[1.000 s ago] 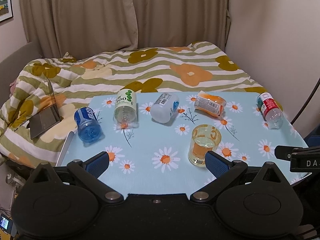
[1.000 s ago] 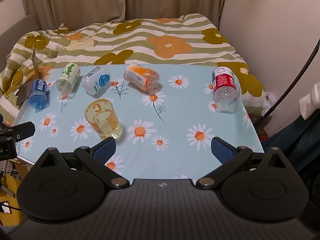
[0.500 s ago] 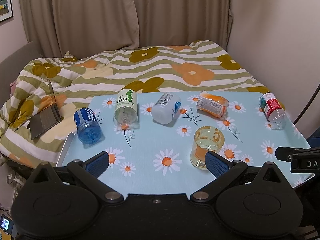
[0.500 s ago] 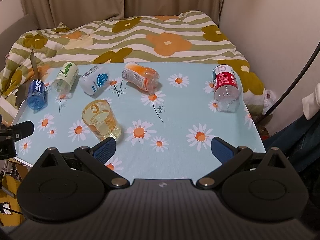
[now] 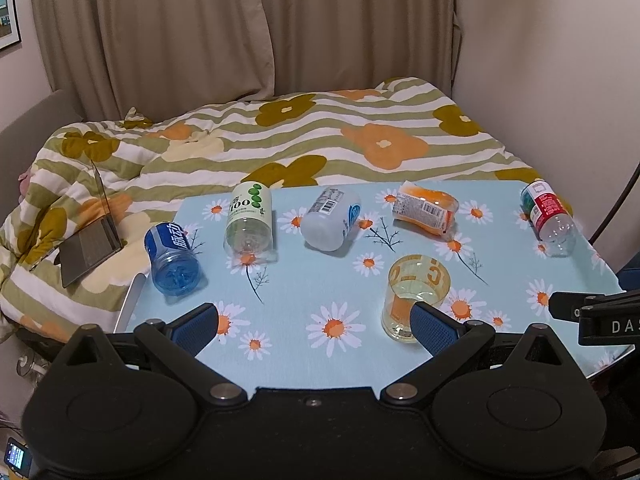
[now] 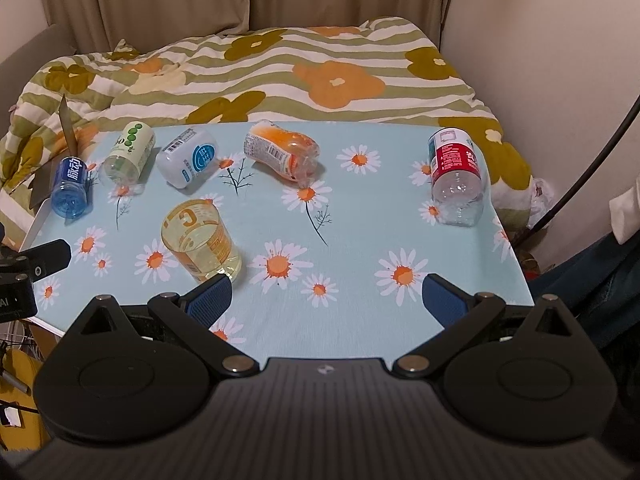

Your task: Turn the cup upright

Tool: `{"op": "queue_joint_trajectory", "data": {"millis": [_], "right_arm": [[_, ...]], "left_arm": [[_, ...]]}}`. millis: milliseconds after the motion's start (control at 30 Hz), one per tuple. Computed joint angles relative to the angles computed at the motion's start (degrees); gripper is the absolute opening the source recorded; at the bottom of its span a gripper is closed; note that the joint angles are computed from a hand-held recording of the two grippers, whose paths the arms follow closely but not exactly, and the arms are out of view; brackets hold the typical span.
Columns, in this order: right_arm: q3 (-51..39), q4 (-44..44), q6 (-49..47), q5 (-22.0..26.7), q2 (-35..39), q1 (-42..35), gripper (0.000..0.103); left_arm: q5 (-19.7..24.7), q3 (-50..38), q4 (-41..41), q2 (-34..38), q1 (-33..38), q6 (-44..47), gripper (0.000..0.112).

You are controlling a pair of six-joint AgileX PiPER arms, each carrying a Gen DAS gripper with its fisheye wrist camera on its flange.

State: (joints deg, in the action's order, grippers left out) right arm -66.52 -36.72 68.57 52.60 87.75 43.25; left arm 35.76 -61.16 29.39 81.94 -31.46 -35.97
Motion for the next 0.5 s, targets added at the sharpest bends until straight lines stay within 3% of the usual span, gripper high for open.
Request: {"op": "queue_joint_trajectory", "data": {"millis": [500], "right_arm": [[-0.61,0.52,-0.75,-1.16,1.34,-0.65,0.103]], "left_arm": [[-0.31,-0.76,2.12,1.08,0.93,-2.46,0.103]]}}
